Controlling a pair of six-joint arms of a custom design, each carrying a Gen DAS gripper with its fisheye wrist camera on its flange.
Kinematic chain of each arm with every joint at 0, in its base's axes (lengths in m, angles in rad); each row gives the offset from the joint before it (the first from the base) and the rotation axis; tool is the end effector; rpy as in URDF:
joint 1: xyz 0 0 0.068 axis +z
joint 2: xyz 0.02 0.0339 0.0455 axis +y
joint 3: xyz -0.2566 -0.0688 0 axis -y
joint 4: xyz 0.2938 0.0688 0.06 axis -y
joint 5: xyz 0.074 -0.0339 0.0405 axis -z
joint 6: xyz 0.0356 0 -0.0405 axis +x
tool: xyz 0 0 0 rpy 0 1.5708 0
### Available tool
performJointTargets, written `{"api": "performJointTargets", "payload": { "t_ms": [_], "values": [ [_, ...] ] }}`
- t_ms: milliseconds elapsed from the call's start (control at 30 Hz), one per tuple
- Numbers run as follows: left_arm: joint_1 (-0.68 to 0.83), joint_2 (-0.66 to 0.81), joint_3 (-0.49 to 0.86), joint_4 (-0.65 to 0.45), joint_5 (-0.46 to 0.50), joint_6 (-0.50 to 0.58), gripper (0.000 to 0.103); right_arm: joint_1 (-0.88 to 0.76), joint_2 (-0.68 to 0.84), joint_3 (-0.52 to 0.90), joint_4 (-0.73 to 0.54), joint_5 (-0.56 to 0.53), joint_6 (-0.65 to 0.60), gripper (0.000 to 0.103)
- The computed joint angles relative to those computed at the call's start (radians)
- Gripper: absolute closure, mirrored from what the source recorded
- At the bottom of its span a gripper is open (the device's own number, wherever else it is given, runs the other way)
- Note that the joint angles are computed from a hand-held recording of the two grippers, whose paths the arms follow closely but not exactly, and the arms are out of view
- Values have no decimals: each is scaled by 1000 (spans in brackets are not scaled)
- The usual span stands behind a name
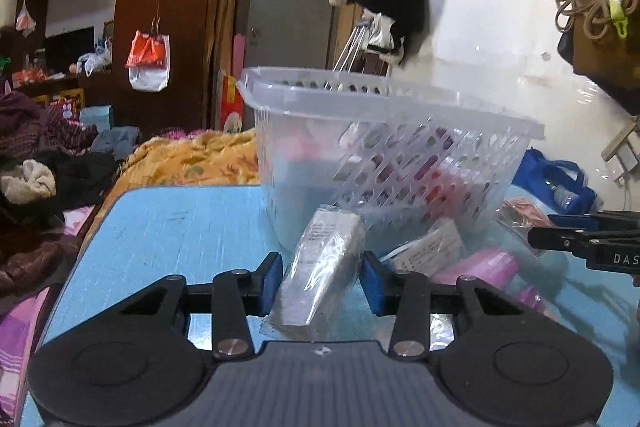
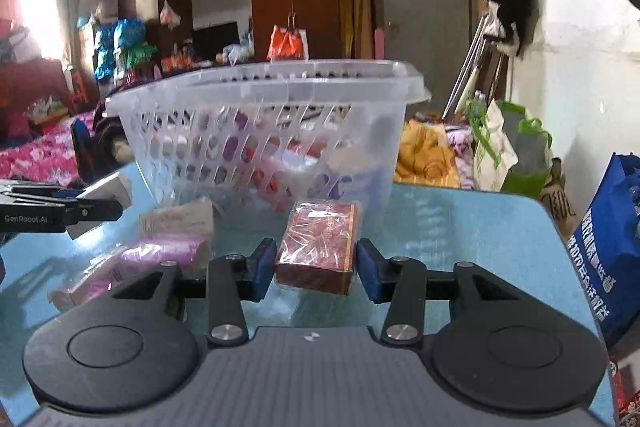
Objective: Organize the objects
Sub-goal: 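Grasp white wrapped bar with left tool while right tool grasps red wrapped box, then carry both items over the white basket and release them inside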
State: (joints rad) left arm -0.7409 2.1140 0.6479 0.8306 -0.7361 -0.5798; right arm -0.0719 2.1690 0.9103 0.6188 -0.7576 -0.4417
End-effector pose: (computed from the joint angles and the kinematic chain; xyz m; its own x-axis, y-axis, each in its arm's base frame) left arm 0.2550 -0.2009 -0.0123 -0.4220 -0.1642 -0.8916 -0.1550 0.9820 -0.1075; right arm 0.3927 -0.0038 0.0047 -0.3257 -0.2879 -0.9006 -0.7044 0.7092 0.0280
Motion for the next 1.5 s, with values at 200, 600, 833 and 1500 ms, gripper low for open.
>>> {"api": "performJointTargets", "payload": {
  "t_ms": [200,600,833,1500],
  "values": [
    [-26,27,-13,104,-39,45,57,-16,10,-25,106,-36,54,55],
    [-192,98,-72,552,-207,243,56,-86,-76,-271,471,-197,119,55],
    [-46,-232,34,105,-111,281,56,73,-299,-171,278,-13,186,55],
    [21,-206,26,-58,59,57,0,11,-185,-87,32,-114,130,0]
  ]
}}
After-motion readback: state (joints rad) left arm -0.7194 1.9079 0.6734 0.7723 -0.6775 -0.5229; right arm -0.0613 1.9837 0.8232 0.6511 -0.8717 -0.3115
